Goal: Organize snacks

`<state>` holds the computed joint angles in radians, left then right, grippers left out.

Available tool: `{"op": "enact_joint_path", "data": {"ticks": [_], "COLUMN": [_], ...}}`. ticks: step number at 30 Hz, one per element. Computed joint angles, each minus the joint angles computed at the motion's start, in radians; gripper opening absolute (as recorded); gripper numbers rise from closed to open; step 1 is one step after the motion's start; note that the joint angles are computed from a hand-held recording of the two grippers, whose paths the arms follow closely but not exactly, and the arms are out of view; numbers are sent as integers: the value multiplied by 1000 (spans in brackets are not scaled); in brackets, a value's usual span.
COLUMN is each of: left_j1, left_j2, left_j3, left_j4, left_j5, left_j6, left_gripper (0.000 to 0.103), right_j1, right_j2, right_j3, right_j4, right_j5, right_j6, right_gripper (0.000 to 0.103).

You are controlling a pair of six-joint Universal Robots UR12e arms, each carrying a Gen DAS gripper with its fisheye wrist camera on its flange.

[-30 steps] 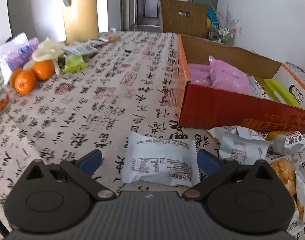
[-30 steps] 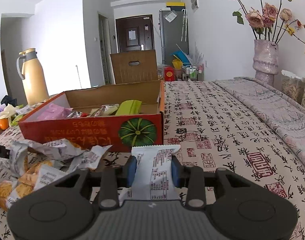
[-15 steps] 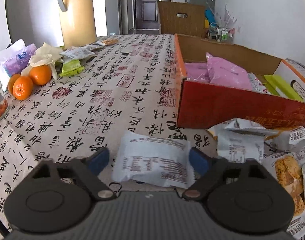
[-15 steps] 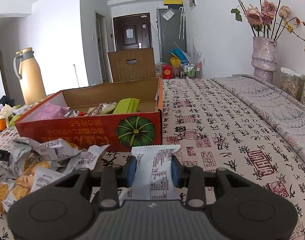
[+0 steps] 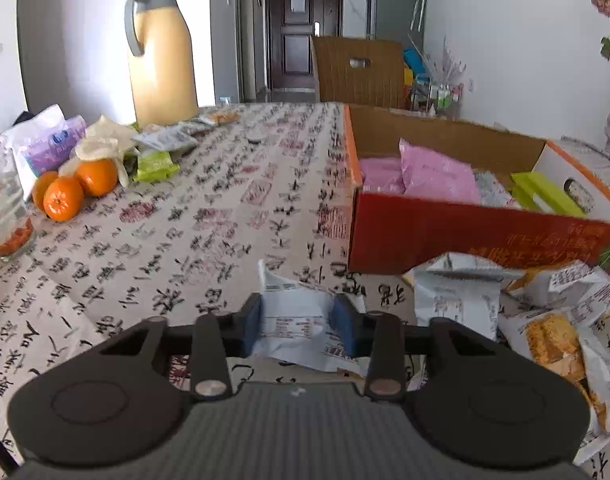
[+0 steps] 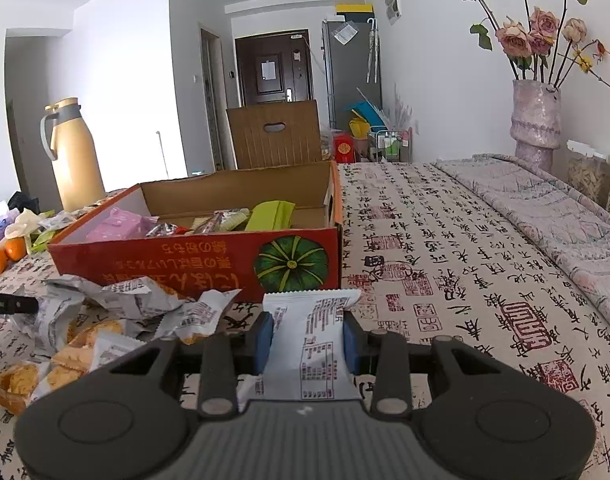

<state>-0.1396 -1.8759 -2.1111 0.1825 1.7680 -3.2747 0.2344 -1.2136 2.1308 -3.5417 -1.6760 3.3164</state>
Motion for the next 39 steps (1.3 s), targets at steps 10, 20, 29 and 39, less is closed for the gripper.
{"op": "enact_joint_path", "data": {"ticks": [10, 20, 29, 39], "left_j1": [-2, 19, 32, 13], "left_j2": [33, 51, 22, -20], "left_j3": [-30, -42, -1, 61], "left_j4": [87, 37, -85, -157], "left_j5": [-10, -51, -73, -135], "left_j6": [14, -17, -30, 39], "left_gripper": [3, 23, 75, 83], "right_j1": [7, 10, 6, -5], "right_j2": [-14, -29, -20, -3], "right_j3": [14, 29, 22, 9], "right_j4": [-33, -52, -33, -13], "right_j5": [-4, -12, -10, 2], "right_j6": [-7, -7, -1, 13], "right_gripper": [35, 35, 35, 35]}}
